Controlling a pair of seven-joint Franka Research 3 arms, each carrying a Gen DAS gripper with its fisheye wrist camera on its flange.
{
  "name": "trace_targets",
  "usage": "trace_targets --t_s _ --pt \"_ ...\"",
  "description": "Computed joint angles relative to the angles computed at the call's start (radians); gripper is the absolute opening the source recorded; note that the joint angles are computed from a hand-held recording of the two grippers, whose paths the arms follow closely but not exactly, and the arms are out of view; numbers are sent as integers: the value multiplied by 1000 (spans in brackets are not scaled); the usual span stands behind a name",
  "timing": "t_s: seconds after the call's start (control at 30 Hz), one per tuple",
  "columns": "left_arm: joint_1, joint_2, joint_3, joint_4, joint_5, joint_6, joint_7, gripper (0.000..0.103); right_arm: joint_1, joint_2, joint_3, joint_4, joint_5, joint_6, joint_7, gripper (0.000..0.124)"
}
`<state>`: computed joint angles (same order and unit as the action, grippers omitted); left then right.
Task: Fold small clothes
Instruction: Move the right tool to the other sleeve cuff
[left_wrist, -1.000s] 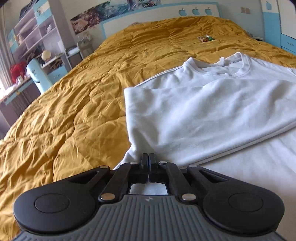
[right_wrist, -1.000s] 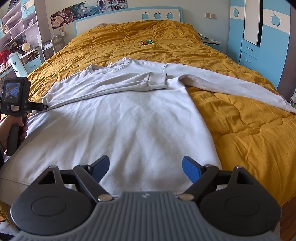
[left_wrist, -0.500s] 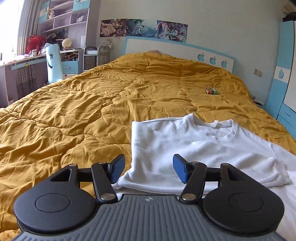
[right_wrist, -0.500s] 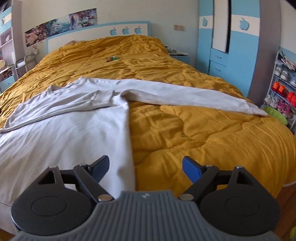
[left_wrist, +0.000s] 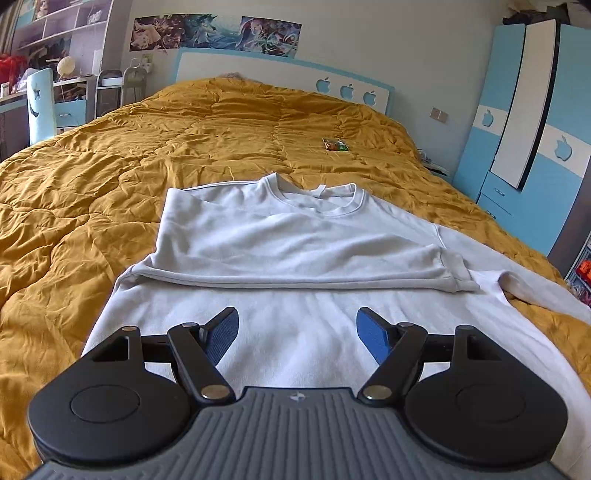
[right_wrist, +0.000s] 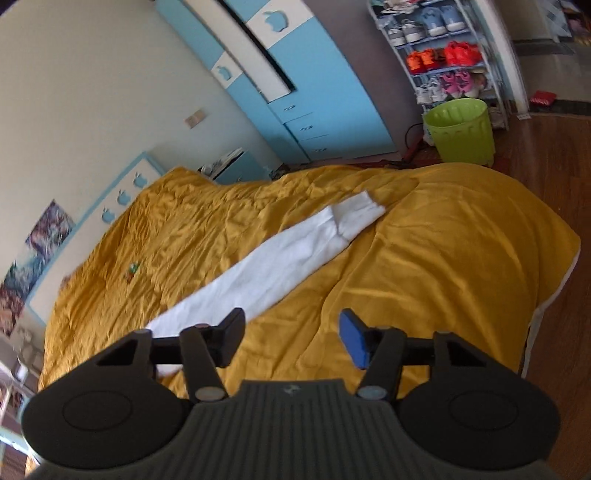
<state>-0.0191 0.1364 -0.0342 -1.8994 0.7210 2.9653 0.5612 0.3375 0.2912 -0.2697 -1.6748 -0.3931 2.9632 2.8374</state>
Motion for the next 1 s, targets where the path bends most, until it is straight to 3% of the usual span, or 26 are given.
trace_targets --t_s 0.07,0.1,0.2,0.3,0.37,0.43,0.47,0.6,0.7,0.87,1.0 --pt "-6 -3 -6 -1 5 -7 11 85 -46 48 4 30 95 64 57 40" --pt "-9 -5 -8 -4 5 -9 9 85 -90 79 38 53 174 95 37 40" --pt "-13 -10 -16 -7 -10 -27 16 85 -184 178 113 163 337 85 0 40" --pt "-16 -25 -17 -15 -3 -47 2 85 -212 272 120 273 428 42 -1 40" --pt "-20 -36 -4 -26 62 -33 -70 85 -209 323 107 326 478 27 15 36" --pt "-22 -45 6 -30 157 -28 -146 85 -199 375 80 392 489 1 -1 13" --pt "-22 -47 6 -28 193 -38 -171 85 -195 399 68 423 491 -6 -19 9" --pt "-5 -49 -15 -25 174 -72 -159 84 -204 478 61 489 564 92 -30 9" --pt "-4 -48 -20 -16 184 -99 -171 83 -213 543 56 613 577 -11 -59 8" --pt "-5 -34 -25 8 191 -122 -172 83 -215 610 33 745 540 -101 -58 2" --pt "-12 -30 -24 15 220 -121 -174 83 -202 614 10 779 466 -120 -73 1"
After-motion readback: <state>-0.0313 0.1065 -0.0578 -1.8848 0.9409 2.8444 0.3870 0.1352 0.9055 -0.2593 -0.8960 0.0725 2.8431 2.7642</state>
